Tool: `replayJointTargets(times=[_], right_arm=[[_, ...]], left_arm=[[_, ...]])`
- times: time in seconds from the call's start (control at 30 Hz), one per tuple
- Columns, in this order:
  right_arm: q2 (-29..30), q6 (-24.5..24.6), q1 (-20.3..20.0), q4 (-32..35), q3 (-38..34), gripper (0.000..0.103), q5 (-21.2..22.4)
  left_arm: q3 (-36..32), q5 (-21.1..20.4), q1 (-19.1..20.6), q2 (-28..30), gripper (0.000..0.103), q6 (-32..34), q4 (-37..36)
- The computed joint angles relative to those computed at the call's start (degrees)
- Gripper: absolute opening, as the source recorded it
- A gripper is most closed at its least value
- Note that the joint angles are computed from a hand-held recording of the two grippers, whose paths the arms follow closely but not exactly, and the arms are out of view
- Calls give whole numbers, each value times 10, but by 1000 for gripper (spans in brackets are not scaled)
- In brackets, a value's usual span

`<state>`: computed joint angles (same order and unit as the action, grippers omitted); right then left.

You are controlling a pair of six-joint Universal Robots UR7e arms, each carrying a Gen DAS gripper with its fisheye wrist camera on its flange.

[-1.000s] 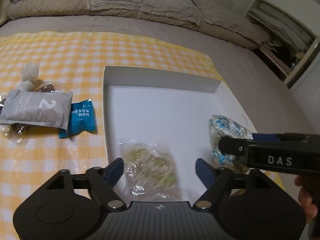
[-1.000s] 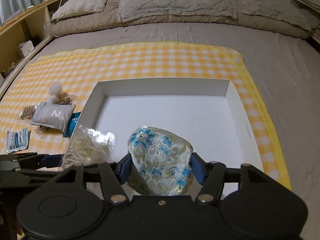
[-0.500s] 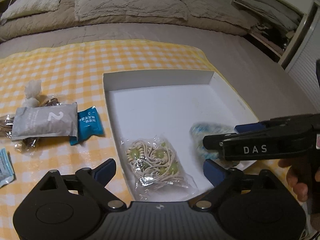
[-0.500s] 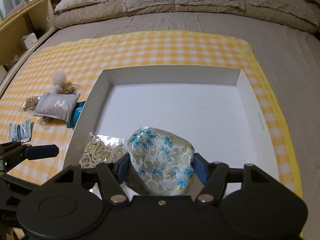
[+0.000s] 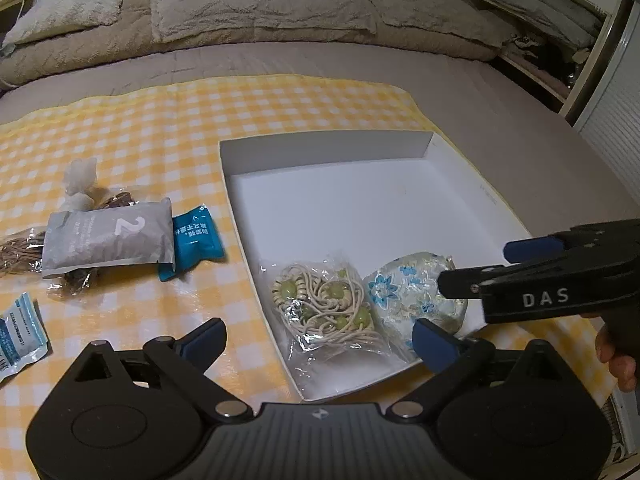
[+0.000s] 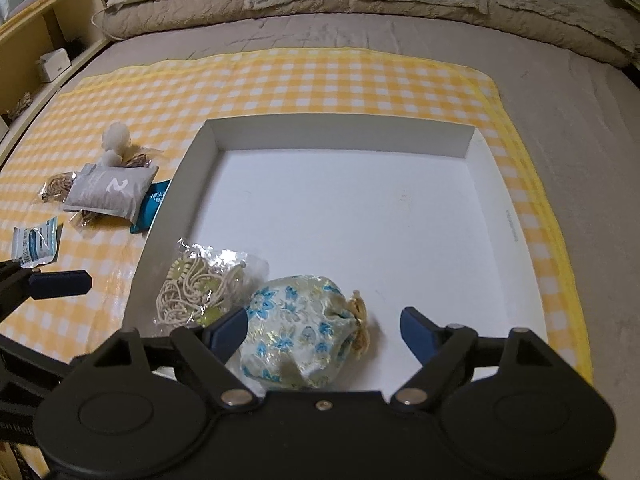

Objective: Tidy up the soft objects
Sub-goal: 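Lower both held bags into the white box and open both grippers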

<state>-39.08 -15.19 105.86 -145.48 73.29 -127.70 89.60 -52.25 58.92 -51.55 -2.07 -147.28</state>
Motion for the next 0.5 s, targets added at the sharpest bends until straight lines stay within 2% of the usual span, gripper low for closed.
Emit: replayJointTargets(times=[0.5], right_arm=[[-46, 2, 6, -71, 61, 86, 2]], left_arm=[[25, 21, -6, -26, 103, 0, -26]])
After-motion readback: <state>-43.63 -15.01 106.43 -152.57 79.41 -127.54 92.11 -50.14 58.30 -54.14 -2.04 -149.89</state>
